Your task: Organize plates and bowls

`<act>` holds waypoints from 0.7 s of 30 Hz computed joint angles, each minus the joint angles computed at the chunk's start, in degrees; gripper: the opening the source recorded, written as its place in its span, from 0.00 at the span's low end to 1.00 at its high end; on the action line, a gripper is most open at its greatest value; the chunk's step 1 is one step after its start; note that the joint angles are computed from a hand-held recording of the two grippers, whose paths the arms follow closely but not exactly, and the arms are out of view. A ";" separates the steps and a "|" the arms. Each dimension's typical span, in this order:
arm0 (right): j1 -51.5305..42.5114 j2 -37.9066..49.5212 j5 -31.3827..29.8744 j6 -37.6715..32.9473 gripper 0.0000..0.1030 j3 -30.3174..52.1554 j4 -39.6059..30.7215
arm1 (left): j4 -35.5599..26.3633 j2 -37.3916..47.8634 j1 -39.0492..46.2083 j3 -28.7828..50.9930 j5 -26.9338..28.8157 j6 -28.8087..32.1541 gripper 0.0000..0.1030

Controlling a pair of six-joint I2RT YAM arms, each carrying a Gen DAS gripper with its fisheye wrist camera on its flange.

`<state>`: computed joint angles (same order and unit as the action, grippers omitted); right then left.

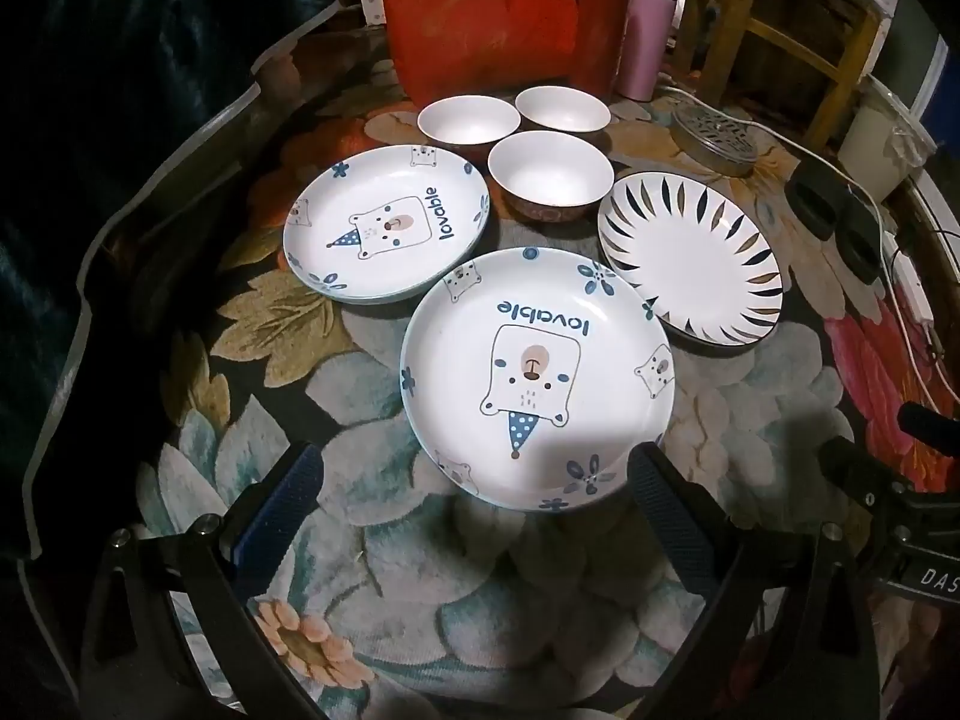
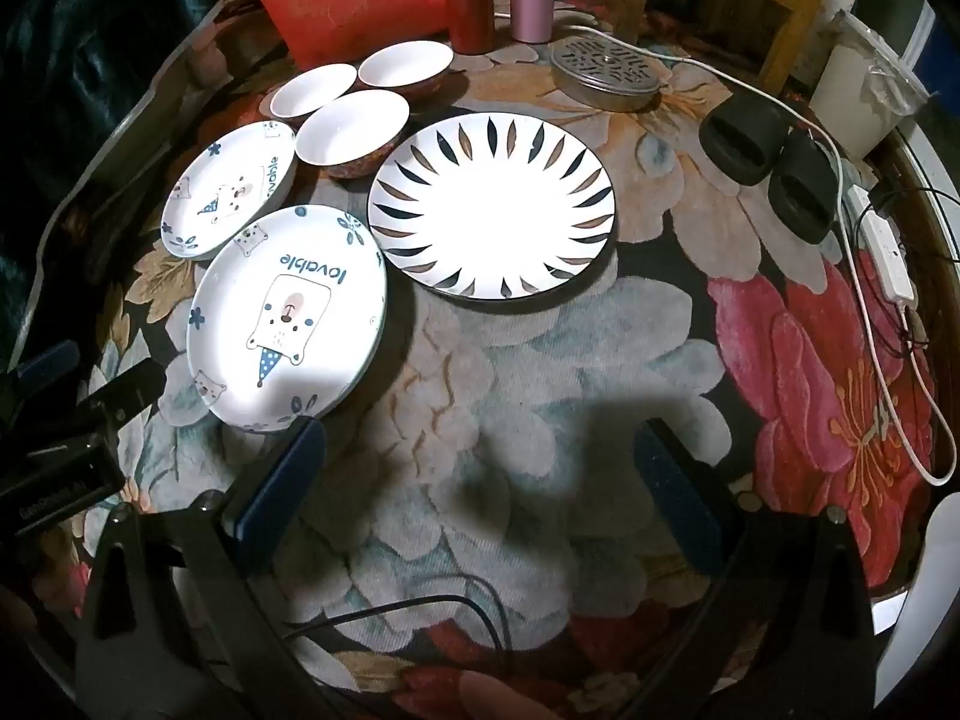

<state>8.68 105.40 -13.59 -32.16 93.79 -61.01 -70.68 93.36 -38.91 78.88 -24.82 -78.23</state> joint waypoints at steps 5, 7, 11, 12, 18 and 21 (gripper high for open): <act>-0.12 0.09 -0.05 -0.11 1.00 0.08 -0.07 | 0.19 0.02 0.04 -0.17 -0.22 -0.03 0.99; -0.14 0.05 -0.04 -0.12 1.00 -0.03 0.02 | 0.54 -0.07 0.10 -0.51 -0.22 0.03 0.99; -0.30 0.21 -0.25 -0.28 1.00 0.31 -0.25 | -0.45 0.13 -0.02 0.32 -0.17 0.00 0.99; -0.32 0.16 -0.26 -0.32 1.00 0.24 -0.23 | -0.57 0.11 -0.01 0.39 -0.21 -0.02 0.99; -0.27 0.13 -0.14 -0.22 1.00 0.07 -0.19 | -0.23 0.20 -0.07 0.16 -0.26 -0.17 0.99; -0.25 0.09 -0.05 -0.28 1.00 -0.05 -0.10 | -0.23 0.20 -0.04 0.18 -0.15 -0.16 0.99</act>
